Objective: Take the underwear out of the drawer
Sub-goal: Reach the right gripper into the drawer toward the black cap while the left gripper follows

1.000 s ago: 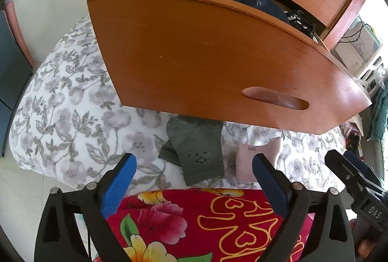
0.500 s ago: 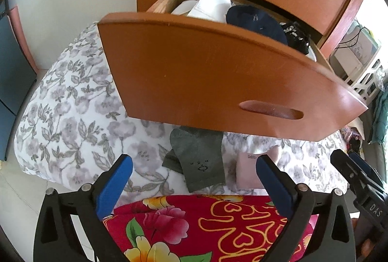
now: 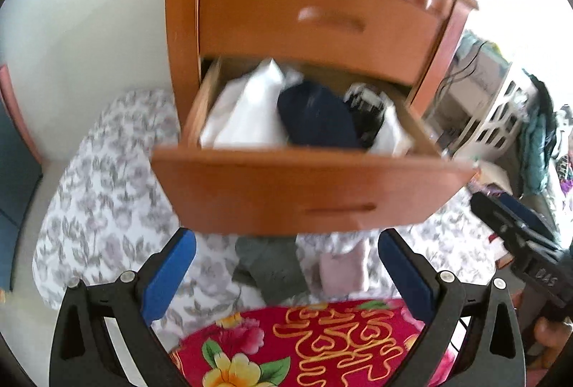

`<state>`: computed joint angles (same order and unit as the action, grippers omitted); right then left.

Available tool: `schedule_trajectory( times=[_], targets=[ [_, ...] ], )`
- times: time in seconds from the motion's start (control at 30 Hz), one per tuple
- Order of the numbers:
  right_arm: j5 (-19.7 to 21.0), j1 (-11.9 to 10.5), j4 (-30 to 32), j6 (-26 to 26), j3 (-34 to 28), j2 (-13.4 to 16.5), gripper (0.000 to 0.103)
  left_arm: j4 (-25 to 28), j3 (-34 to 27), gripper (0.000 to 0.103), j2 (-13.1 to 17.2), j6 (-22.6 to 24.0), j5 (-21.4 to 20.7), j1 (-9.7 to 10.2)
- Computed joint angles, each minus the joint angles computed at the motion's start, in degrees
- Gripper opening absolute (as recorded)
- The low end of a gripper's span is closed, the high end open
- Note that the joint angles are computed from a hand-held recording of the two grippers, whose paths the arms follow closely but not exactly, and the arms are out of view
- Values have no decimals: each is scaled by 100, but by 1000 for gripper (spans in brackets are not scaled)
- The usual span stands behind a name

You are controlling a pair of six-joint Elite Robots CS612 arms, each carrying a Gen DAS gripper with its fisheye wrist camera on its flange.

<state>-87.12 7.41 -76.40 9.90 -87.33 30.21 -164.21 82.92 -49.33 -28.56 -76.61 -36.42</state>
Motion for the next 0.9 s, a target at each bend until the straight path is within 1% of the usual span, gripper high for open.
schedule_trajectory(
  times=[0.1, 0.17, 0.37, 0.43, 0.5, 0.57, 0.7, 0.9],
  targets=[
    [3, 1, -137, -105, 84, -53, 103, -299, -3, 102, -34, 137, 129, 22],
    [3, -3, -175, -133, 188, -109, 103, -259, -84, 102, -26, 116, 146, 79],
    [102, -30, -317, -240, 487, -251, 103, -104, -451, 101, 101, -100, -154, 309],
    [147, -38, -367, -301, 628, -310, 103, 8, -629, 101, 183, -88, -289, 374],
    [190, -48, -418, -362, 764, -366, 103, 178, -853, 101, 287, -126, -588, 458],
    [199, -53, -474, -455, 925, -432, 103, 271, -1013, 101, 359, -137, -755, 495],
    [331, -77, -548, -522, 1261, -556, 103, 625, -1469, 101, 589, -71, -946, 544],
    [437, -84, -633, -716, 1729, -715, 101, 1124, -2156, 101, 978, -211, -1334, 630]
  ],
)
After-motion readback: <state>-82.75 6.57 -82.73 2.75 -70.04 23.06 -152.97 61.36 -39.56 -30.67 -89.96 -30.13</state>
